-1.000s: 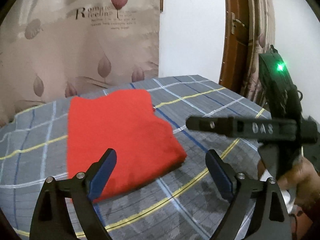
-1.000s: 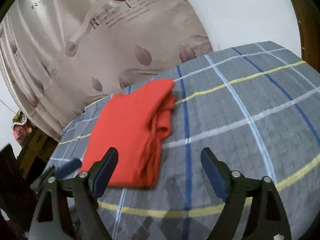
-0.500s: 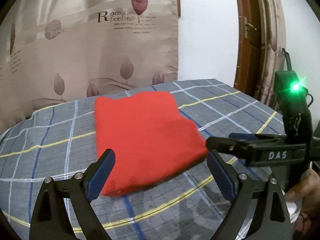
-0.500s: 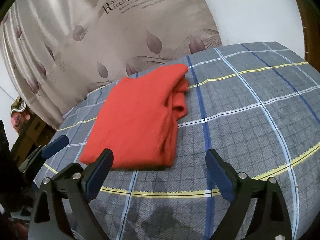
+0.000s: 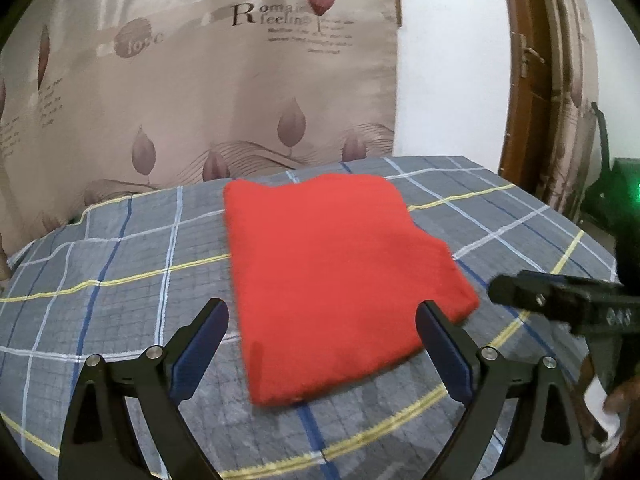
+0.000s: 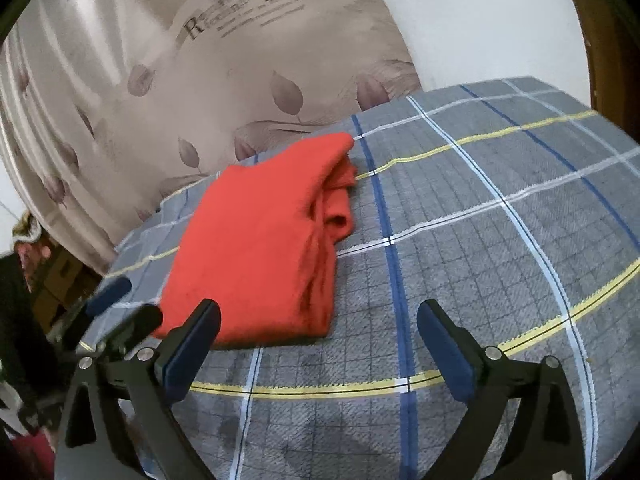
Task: Fold small clothes
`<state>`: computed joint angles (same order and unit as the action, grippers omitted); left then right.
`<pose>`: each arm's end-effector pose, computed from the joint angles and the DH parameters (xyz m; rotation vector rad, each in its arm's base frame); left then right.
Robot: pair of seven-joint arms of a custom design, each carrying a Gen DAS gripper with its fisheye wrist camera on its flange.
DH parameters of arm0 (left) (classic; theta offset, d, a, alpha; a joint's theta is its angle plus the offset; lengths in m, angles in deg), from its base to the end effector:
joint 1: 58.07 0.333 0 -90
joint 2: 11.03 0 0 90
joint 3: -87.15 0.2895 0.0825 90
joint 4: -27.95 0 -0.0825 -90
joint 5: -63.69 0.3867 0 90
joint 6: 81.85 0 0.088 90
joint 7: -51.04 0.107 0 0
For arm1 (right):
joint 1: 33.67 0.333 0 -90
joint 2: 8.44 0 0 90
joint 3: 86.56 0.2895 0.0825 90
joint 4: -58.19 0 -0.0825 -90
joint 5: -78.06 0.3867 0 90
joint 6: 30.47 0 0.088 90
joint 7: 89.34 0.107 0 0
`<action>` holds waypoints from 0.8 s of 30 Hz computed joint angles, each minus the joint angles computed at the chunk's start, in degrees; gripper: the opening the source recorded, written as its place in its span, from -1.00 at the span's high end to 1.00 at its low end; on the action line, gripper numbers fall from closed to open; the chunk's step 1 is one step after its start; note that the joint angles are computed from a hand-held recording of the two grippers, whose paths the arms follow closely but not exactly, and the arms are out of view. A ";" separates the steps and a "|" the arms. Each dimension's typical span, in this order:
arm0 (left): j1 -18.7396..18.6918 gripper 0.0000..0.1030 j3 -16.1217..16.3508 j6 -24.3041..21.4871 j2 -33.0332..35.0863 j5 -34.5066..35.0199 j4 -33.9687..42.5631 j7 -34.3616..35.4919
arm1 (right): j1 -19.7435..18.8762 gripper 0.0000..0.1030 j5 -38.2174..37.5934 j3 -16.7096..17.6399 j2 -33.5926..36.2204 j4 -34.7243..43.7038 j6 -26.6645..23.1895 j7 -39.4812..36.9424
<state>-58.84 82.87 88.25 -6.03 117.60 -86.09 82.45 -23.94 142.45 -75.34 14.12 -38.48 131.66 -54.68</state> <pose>0.6033 -0.1076 0.4758 -1.6899 1.5643 -0.8218 0.6635 0.1878 0.4092 -1.7540 1.2706 -0.2310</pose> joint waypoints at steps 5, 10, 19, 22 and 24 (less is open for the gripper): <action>0.82 -0.84 0.27 -0.52 1.50 -3.30 1.51 2.18 | 0.39 -0.95 -0.39 0.18 -0.23 -0.57 1.16 -1.52; 3.32 -0.84 -0.64 0.75 3.46 -14.43 2.70 10.37 | -0.38 -0.95 0.96 0.25 0.02 0.09 -0.49 -1.36; 4.89 -0.84 -0.43 -1.58 8.08 -22.97 7.77 18.09 | -0.29 -0.96 1.08 -0.14 0.05 0.19 -1.09 -0.75; 6.53 -0.84 -1.83 -2.48 9.71 -27.80 9.39 21.76 | -0.23 -0.96 0.50 -0.24 0.14 0.33 -1.33 -0.70; 7.24 -0.84 -2.50 -3.12 10.65 -30.31 10.43 23.66 | -0.38 -0.96 0.62 -0.19 0.08 0.33 -1.65 -0.72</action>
